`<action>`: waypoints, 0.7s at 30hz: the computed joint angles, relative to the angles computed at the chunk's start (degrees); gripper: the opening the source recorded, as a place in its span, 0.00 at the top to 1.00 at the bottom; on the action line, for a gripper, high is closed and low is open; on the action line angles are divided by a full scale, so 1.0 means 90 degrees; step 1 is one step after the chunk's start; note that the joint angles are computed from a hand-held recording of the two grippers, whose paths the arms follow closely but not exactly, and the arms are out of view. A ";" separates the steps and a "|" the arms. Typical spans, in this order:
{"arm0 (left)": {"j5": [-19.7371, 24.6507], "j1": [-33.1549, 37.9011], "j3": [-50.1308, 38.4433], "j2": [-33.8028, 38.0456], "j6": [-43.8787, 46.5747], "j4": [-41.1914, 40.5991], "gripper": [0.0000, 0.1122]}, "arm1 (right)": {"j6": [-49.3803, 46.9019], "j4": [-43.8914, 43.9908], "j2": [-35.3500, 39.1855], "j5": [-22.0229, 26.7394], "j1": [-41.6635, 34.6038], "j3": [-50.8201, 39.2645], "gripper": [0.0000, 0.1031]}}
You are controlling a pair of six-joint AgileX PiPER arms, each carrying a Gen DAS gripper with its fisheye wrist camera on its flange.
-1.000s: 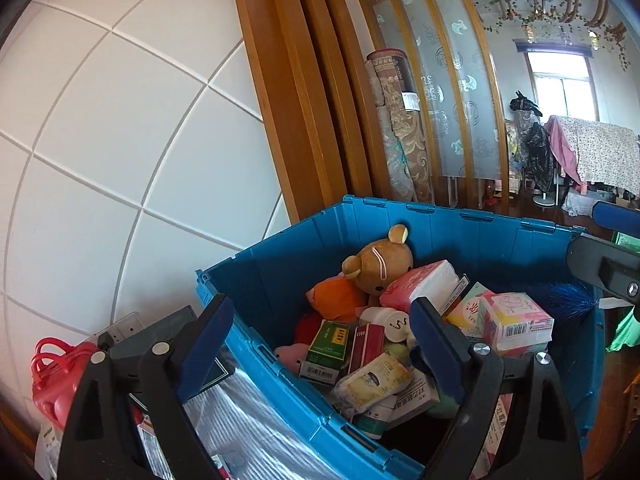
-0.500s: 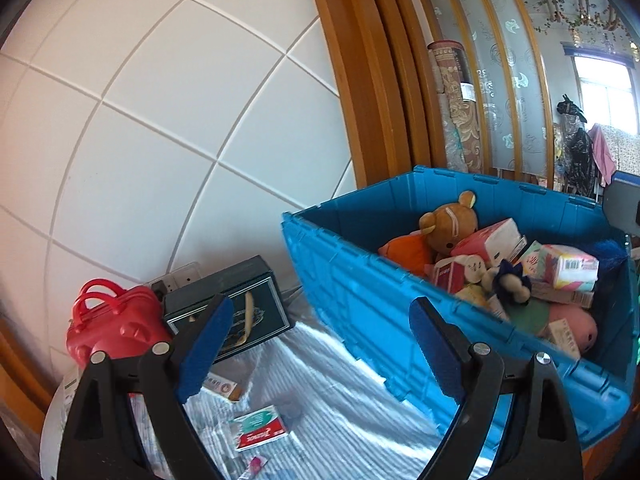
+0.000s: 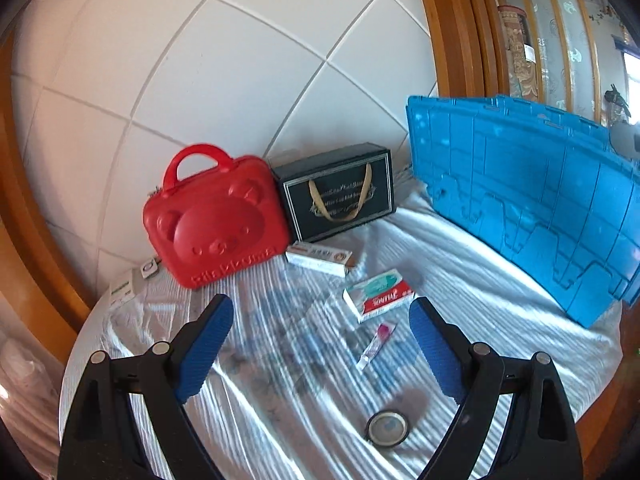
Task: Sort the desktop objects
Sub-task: 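Withdraw both tools from the crate back over the bed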
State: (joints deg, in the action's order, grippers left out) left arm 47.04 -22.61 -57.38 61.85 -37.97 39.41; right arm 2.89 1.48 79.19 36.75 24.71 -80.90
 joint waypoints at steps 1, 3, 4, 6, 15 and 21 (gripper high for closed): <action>-0.0108 0.0108 0.0286 -0.0118 0.0089 -0.0097 0.20 | 0.0214 -0.0176 0.0062 -0.0042 0.0157 0.0057 0.01; -0.0324 0.0270 0.0812 -0.0268 0.0272 -0.0360 0.20 | 0.0355 -0.0244 0.0257 -0.0035 0.0337 0.0008 0.01; -0.0415 0.0322 0.1049 -0.0312 0.0254 -0.0474 0.20 | 0.0393 -0.0294 0.0346 -0.0039 0.0419 -0.0003 0.01; -0.0912 0.0621 0.1601 -0.0471 0.0584 -0.1114 0.20 | 0.0384 -0.0419 0.0545 -0.0036 0.0570 -0.0036 0.01; -0.2319 0.0411 0.2601 0.0641 -0.0186 -0.1221 0.20 | -0.0709 0.0409 0.1673 0.0065 0.0493 -0.0499 0.01; -0.2932 0.0517 0.2368 0.1774 -0.0221 -0.1231 0.27 | -0.1530 0.1054 0.2335 0.0166 0.0203 -0.0967 0.01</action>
State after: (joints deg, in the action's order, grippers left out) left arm 20.66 -17.95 -36.07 77.82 -39.96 28.33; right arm -10.89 10.96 100.21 38.24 26.54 -89.61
